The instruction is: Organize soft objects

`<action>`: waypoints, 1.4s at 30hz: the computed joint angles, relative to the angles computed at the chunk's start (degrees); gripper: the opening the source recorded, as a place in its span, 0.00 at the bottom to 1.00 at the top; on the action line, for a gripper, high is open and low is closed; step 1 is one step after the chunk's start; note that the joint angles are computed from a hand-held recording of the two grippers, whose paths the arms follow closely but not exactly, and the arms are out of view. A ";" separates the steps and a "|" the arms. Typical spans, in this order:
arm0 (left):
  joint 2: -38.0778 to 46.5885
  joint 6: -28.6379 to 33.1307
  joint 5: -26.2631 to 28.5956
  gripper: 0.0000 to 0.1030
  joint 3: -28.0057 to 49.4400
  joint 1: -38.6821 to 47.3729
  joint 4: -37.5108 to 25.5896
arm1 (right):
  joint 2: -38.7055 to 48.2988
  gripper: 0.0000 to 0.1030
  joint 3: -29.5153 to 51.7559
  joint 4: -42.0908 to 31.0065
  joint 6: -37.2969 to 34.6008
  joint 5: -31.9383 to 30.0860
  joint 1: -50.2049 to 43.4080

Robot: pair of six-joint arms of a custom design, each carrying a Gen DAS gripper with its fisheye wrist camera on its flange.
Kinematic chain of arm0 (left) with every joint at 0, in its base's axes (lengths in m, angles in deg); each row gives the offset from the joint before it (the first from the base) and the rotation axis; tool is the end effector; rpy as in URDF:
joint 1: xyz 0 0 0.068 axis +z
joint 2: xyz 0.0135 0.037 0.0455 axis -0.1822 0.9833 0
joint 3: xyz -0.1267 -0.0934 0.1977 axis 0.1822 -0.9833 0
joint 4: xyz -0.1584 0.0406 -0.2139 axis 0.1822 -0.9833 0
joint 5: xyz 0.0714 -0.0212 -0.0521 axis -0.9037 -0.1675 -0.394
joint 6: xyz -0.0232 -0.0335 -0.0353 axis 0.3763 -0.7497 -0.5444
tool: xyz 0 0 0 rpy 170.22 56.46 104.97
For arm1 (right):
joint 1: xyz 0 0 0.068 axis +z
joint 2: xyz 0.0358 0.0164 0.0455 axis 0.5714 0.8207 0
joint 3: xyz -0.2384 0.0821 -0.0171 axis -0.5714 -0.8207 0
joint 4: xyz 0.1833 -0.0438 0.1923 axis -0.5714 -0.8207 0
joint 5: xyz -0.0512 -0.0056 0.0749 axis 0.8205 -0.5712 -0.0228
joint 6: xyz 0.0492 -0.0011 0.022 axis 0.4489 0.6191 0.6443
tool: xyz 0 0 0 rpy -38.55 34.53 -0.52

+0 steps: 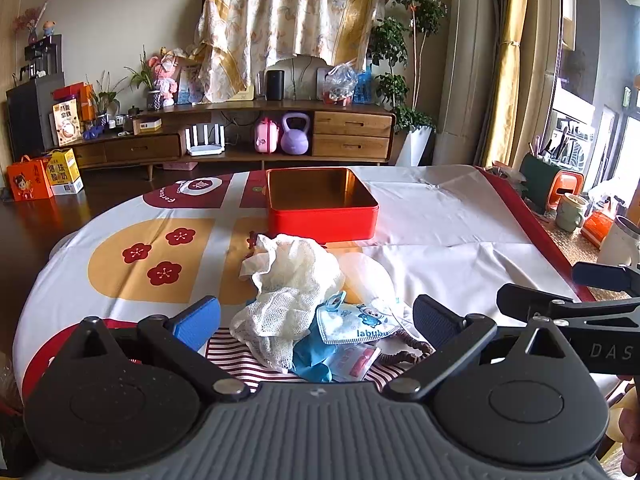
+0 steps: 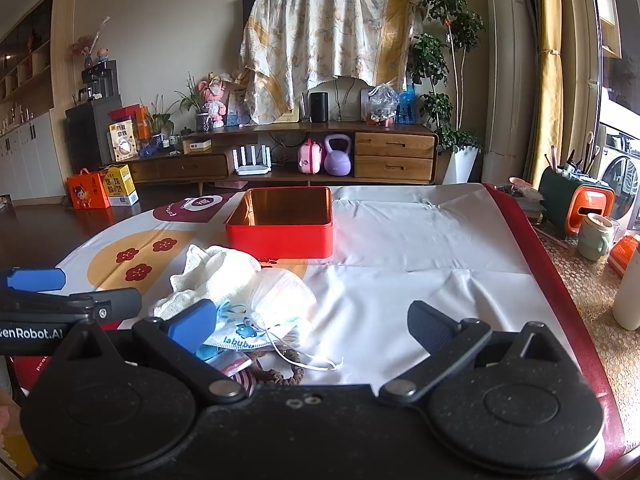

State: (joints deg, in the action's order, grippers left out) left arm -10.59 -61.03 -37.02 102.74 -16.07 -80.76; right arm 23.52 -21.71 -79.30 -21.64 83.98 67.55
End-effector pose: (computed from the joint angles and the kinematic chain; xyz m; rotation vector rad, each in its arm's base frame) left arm 0.1872 -0.0285 0.1695 0.4076 2.1158 -0.2965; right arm 0.1242 0.0560 0.1449 0.1740 2.0700 -0.0505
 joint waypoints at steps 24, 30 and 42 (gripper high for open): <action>-1.43 -0.54 0.61 1.00 -0.04 0.30 -0.50 | 7.10 0.99 2.05 1.93 3.73 1.96 1.67; -1.56 -0.48 0.94 1.00 -0.01 0.62 -0.69 | 5.45 0.99 2.58 -0.56 4.65 3.04 2.88; -0.75 -0.16 2.17 1.00 0.18 1.99 -1.55 | 5.44 0.99 2.63 -0.76 5.05 3.48 3.53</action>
State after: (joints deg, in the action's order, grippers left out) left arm -11.34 -61.19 -34.86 102.92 -14.09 -82.32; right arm 28.96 -19.08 -80.07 -16.59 87.46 71.07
